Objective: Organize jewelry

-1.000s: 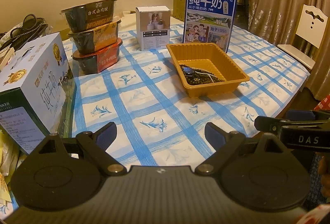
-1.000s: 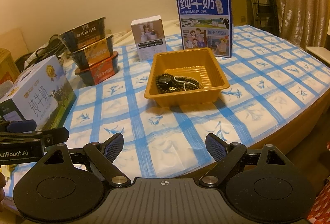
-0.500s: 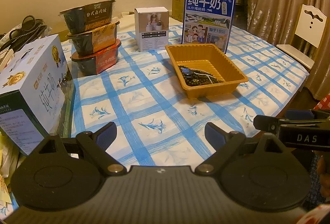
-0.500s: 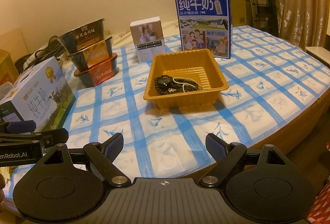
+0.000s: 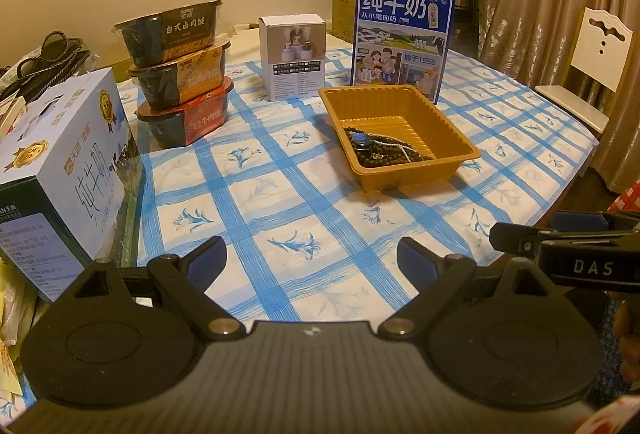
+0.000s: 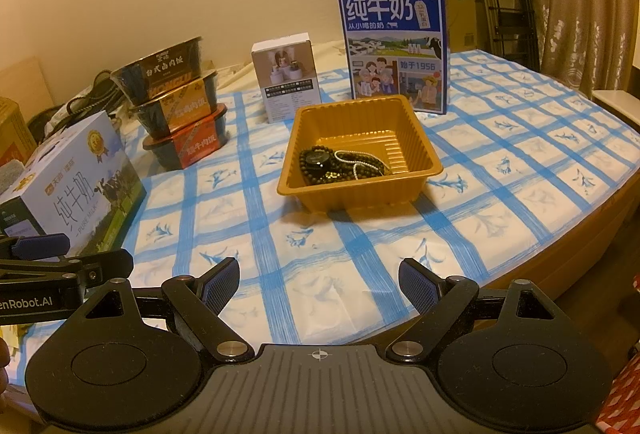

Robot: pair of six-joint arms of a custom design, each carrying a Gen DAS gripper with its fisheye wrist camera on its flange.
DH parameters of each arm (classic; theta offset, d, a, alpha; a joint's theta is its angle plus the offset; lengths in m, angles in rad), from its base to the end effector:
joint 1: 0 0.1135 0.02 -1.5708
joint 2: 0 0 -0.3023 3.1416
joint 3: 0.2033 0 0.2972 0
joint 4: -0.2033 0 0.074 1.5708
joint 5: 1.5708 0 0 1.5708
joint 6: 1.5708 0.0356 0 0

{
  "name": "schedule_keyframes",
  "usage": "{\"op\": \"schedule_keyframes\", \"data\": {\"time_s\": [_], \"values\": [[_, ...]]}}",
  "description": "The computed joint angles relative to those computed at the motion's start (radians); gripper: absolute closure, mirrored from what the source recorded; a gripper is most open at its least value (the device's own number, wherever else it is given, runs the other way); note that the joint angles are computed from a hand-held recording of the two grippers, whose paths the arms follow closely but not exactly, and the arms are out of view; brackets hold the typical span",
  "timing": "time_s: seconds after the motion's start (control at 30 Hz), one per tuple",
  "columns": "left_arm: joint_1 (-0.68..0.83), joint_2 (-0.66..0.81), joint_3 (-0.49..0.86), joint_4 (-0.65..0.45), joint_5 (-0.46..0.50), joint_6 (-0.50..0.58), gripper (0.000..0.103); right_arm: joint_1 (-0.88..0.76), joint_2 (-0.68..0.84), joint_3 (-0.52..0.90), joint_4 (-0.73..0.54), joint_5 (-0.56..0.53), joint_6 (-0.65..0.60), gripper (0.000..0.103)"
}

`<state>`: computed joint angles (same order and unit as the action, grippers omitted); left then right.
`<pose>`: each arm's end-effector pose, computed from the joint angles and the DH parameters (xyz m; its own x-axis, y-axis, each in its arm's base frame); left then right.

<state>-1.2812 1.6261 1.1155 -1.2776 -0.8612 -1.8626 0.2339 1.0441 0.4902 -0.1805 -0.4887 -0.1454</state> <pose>0.1113 -0.2789 0.2305 -0.5625 -0.2972 -0.7715 -0.4601 0.8878 -0.0065 0.2154 0.0685 0.2021 -0.5663 -0.2664 -0.7800 -0.6323 0.7474 0.2038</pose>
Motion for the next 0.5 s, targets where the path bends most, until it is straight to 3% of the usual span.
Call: {"op": "schedule_keyframes", "data": {"time_s": [0.5], "values": [[0.003, 0.003, 0.006, -0.001, 0.001, 0.003, 0.012, -0.003, -0.001, -0.003, 0.000, -0.002, -0.003, 0.017]]}}
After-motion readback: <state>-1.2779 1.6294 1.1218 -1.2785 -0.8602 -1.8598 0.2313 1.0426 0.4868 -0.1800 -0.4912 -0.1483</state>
